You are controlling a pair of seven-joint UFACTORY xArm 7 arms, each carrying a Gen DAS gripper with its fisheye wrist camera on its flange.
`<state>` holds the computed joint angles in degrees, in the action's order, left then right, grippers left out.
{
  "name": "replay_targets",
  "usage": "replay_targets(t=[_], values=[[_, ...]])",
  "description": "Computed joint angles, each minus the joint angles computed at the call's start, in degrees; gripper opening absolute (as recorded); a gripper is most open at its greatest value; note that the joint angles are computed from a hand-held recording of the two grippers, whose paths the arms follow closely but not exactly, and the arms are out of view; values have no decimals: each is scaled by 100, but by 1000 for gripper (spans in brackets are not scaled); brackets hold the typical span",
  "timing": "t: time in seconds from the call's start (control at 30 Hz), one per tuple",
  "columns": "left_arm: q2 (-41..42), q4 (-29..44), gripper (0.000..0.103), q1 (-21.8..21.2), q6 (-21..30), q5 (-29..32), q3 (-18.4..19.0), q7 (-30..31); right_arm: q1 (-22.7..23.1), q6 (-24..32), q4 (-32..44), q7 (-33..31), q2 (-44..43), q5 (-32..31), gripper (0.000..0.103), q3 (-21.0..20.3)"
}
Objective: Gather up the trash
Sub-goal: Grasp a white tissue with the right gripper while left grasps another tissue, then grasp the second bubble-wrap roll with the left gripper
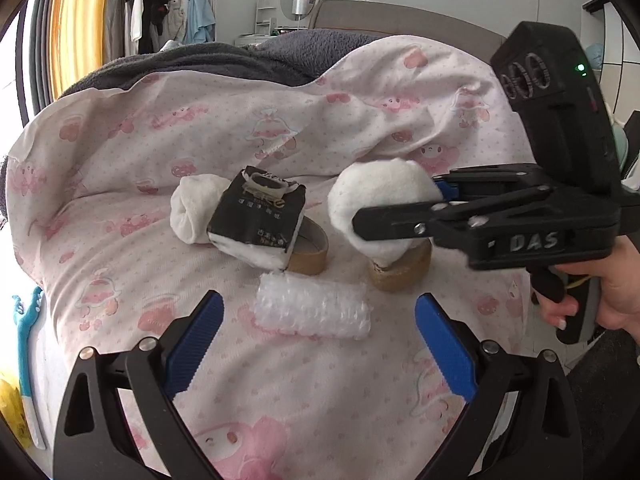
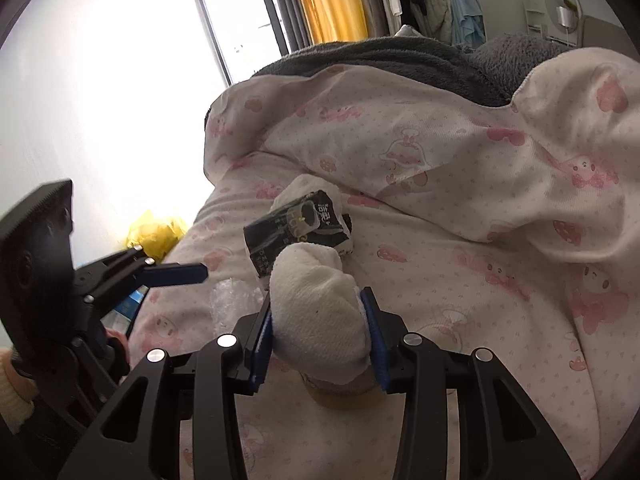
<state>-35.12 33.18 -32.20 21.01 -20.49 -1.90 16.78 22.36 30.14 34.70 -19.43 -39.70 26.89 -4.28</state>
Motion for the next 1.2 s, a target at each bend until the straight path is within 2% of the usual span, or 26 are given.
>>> replay_targets(t=[0.07,0.2,0.37,0.5,0.9,1.2], values=[[59,27,97,52,-14,43,-72,-80,16,-3,-33,-10,-66,69,42,-80],[198,102,88,107,13,133,-157,-195,22,26,-32,-27,-142,170,42,-187],[320,173,84,62,43,87,-122,-225,109,11,-33,-75,-232,439,42,-352],[384,222,67,254,201,243,-256,-384,120,-88,-44,-110,-225,558,42,-384],[43,55,64,232,266,38,-25,-213,322,-510,38,-48,86,1006,42,-407],[-454,-244,64,703,196,311,-12,-583,557,-921,286,187,449,951,42,-138]])
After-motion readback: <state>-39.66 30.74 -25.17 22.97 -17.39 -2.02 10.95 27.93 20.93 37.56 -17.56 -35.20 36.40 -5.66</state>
